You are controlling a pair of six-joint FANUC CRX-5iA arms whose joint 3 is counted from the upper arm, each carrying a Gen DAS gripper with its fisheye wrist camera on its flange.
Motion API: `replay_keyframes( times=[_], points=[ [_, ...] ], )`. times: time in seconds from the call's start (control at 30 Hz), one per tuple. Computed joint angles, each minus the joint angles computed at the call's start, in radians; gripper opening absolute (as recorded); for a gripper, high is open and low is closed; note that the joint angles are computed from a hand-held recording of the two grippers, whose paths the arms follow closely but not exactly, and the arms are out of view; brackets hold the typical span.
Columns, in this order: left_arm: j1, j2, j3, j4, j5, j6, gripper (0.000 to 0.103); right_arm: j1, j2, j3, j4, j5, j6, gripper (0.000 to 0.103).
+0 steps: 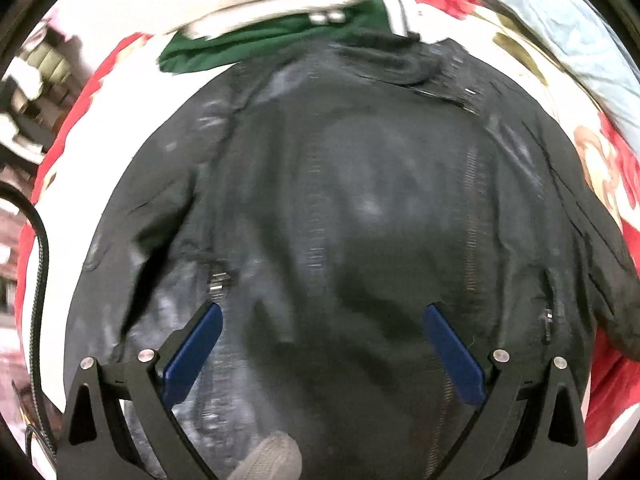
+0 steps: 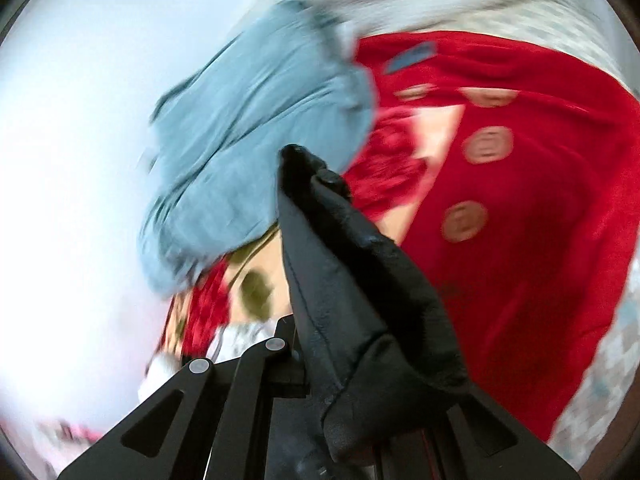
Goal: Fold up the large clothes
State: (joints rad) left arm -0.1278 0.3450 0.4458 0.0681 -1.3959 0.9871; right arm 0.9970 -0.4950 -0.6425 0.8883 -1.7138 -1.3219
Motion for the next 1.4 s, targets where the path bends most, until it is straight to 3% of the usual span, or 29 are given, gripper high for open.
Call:
replay_keyframes(
  times=[0.17, 0.3, 0.43, 0.53, 0.6, 0.67, 0.73, 0.93, 1.07, 1.2, 1.37, 1.4],
  points=[
    [0.078, 0.045, 0.097, -0.037, -0.066, 0.039, 0.103, -0.306, 0.255, 0.229, 0.013, 0.407, 0.379, 0.006],
    [0.153, 0.083, 0.168, -0.071, -0.069, 0.053, 0.103, -0.429, 0.519, 0.485, -0.096, 0.593, 0.684, 0.006],
    [0.217, 0.118, 0.217, -0.119, -0.074, 0.077, 0.103, -0.478, 0.867, 0.890, -0.319, 0.602, 1.107, 0.006],
    [0.266, 0.150, 0.258, -0.155, -0.092, 0.101, 0.103, -0.492, 1.103, 1.204, -0.509, 0.508, 1.379, 0.006],
    [0.296, 0.171, 0.289, -0.168, -0.115, 0.111, 0.103, -0.498, 1.246, 1.414, -0.634, 0.438, 1.505, 0.009],
    [0.320, 0.188, 0.314, -0.176, -0.134, 0.123, 0.103, -0.490, 1.340, 1.553, -0.680, 0.394, 1.568, 0.017],
    [0.342, 0.207, 0.347, -0.178, -0.168, 0.136, 0.103, -0.484, 1.330, 1.531, -0.689, 0.433, 1.568, 0.029],
    [0.441, 0.271, 0.456, -0.112, -0.338, 0.206, 0.103, -0.431, 1.117, 1.243, -0.628, 0.573, 1.437, 0.058],
    [0.503, 0.290, 0.441, -0.041, -0.419, 0.261, 0.103, -0.368, 1.002, 1.101, -0.549, 0.492, 1.384, 0.059],
    [0.554, 0.331, 0.402, 0.061, -0.476, 0.365, 0.102, -0.355, 0.955, 1.044, -0.605, 0.412, 1.441, 0.068],
    [0.619, 0.363, 0.309, 0.200, -0.410, 0.567, 0.101, -0.361, 0.978, 1.067, -0.760, 0.361, 1.487, 0.067],
    [0.625, 0.370, 0.307, 0.201, -0.394, 0.610, 0.096, -0.357, 0.992, 1.083, -0.774, 0.350, 1.495, 0.060]
  ],
)
